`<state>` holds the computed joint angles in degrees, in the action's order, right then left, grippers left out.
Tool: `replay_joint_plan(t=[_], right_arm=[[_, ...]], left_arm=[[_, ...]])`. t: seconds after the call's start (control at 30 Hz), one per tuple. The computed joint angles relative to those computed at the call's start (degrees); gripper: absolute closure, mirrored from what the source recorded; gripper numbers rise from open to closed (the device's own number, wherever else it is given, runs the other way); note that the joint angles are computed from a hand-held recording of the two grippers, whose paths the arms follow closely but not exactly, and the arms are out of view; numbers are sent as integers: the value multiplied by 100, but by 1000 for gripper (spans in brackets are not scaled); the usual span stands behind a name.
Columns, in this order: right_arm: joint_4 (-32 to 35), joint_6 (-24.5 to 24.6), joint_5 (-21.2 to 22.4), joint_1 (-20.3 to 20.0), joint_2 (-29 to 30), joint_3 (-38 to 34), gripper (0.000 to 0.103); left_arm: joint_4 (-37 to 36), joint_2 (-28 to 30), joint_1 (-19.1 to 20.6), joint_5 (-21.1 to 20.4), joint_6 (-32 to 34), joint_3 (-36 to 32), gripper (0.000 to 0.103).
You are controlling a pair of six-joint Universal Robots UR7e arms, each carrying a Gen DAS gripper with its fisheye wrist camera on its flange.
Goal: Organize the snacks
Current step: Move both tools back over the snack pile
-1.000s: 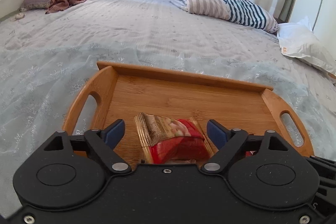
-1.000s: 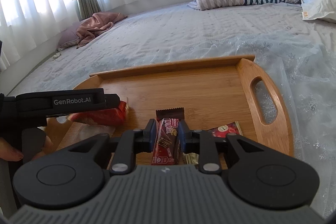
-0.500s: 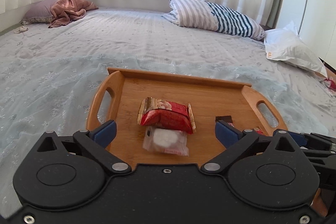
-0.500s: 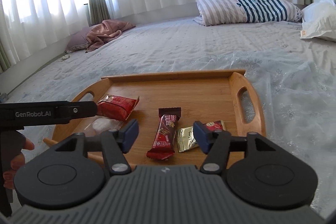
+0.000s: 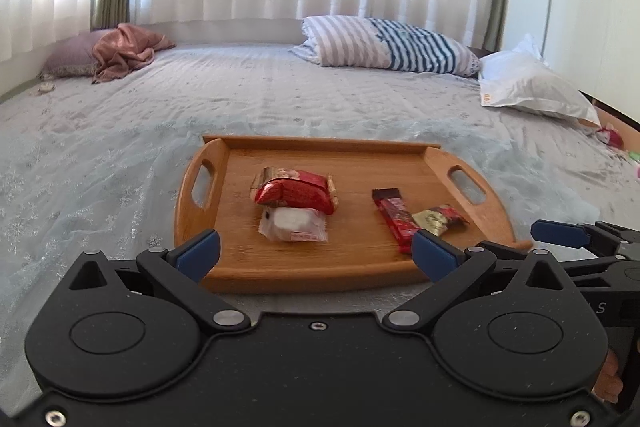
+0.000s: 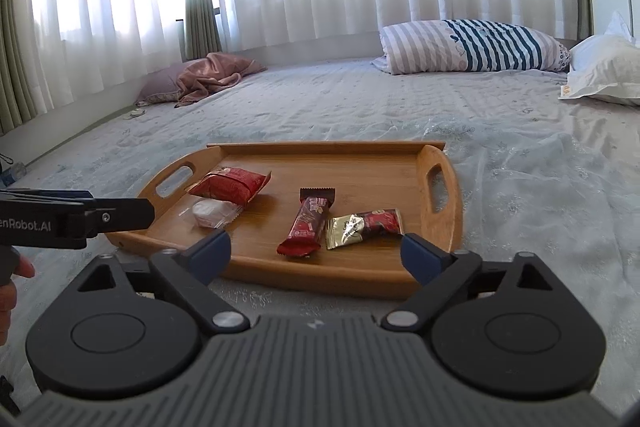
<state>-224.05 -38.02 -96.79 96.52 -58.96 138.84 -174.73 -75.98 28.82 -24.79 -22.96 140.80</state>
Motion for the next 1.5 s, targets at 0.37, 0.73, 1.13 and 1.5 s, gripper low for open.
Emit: replay_joint_plan(t=[0.37, 0.73, 1.13, 1.5], right_arm=[[-604, -253, 214, -188, -210, 550, 0], [-1268, -648, 146, -398, -104, 945, 0], [-2059, -830, -61, -622, 299, 1198, 0], [-2551, -857, -287, -742, 581, 1224, 0]], left_arm=[[1773, -824, -674, 60, -1577, 309, 1], [3855, -1629, -1234, 3, -3379, 543, 1], [4231, -1554, -1262, -296, -3939, 757, 1], [3392, -1068, -1022, -551, -3457, 870, 14]])
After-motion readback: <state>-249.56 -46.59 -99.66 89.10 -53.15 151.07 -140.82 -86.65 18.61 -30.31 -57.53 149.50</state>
